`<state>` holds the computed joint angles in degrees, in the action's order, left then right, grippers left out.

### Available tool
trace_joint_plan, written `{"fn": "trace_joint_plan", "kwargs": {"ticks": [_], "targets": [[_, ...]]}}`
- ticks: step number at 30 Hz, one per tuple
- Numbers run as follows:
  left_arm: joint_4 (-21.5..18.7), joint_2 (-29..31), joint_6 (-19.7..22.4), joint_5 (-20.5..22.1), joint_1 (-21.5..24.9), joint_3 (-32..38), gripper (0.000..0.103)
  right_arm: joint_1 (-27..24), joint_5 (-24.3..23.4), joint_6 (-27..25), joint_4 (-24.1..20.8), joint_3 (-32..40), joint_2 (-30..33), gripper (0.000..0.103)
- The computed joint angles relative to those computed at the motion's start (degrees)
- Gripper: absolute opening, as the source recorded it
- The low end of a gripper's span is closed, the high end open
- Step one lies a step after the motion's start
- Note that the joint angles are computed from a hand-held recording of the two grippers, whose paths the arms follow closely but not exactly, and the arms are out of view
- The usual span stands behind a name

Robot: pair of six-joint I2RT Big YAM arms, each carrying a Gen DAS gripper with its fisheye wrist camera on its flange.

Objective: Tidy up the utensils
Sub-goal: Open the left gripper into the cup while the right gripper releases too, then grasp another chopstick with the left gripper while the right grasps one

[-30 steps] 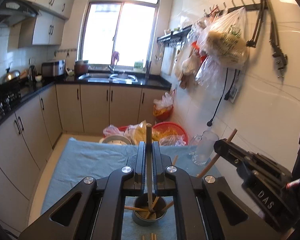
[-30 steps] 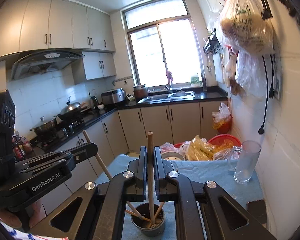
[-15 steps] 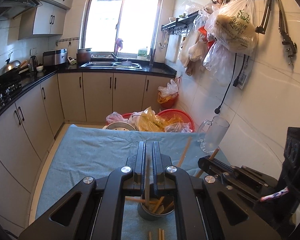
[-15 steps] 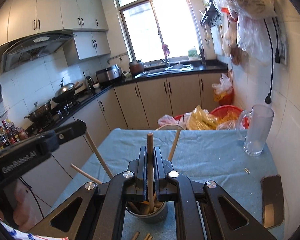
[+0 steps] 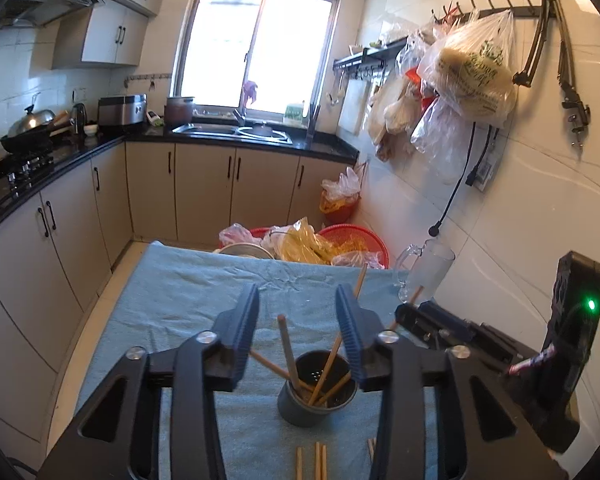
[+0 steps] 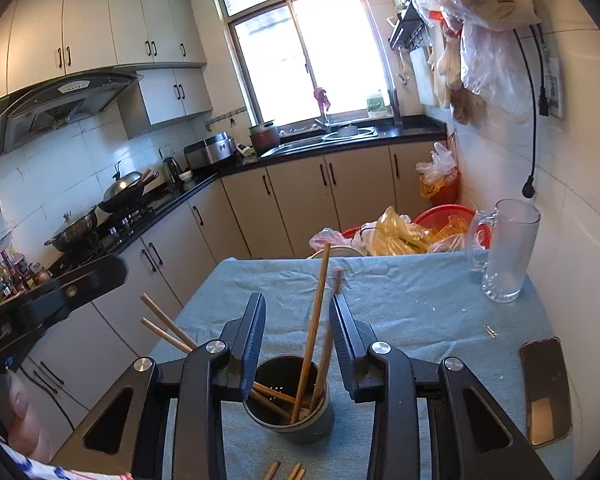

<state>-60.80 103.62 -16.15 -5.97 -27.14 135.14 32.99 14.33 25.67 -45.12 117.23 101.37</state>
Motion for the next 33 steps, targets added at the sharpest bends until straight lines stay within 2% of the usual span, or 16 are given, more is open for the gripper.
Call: {"fn": "trace_joint_plan", "kwargs": {"ticks": [5, 9, 13, 22, 26, 29, 31, 33], "targets": [[4.8, -7.4, -0.9, -1.0, 0.0, -10.7, 0.057, 0.3, 1.9, 0.4, 1.1, -4.5, -3.9, 0.047], [7.9, -12.8, -1.8, -2.0, -0.1, -18.5, 0.063, 0.7, 3.7, 1.3, 1.7, -9.6, -7.6, 0.053], [9.3, -16.8, -2.6, -3.1, -0.4, -25.0, 0.065, 0.8, 4.5, 3.4, 1.4, -15.2, -11.3, 0.056], [7.5, -20.4, -4.8, -5.0, -1.2, -35.1, 0.066, 1.1, 4.8, 9.1, -1.0, -27.2, -18.7, 0.064], [6.1, -19.9, -4.1, -5.5, -2.2, -37.9, 0.066, 1.2, 3.4, 10.6, -3.2, -31.9, -20.3, 0.064], [4.5, -18.1, -2.0, -5.5, -3.2, -38.2, 0.066, 1.3, 1.1, 10.4, -4.9, -34.0, -20.2, 0.064], [3.8, -16.9, -0.6, -5.1, -3.6, -38.4, 0.066, 1.8, 0.0, 9.9, -5.9, -34.6, -19.6, 0.061], [2.9, -15.5, 0.4, -3.3, -3.8, -38.3, 0.066, 2.4, -1.7, 9.5, -5.9, -35.5, -19.0, 0.051]]}}
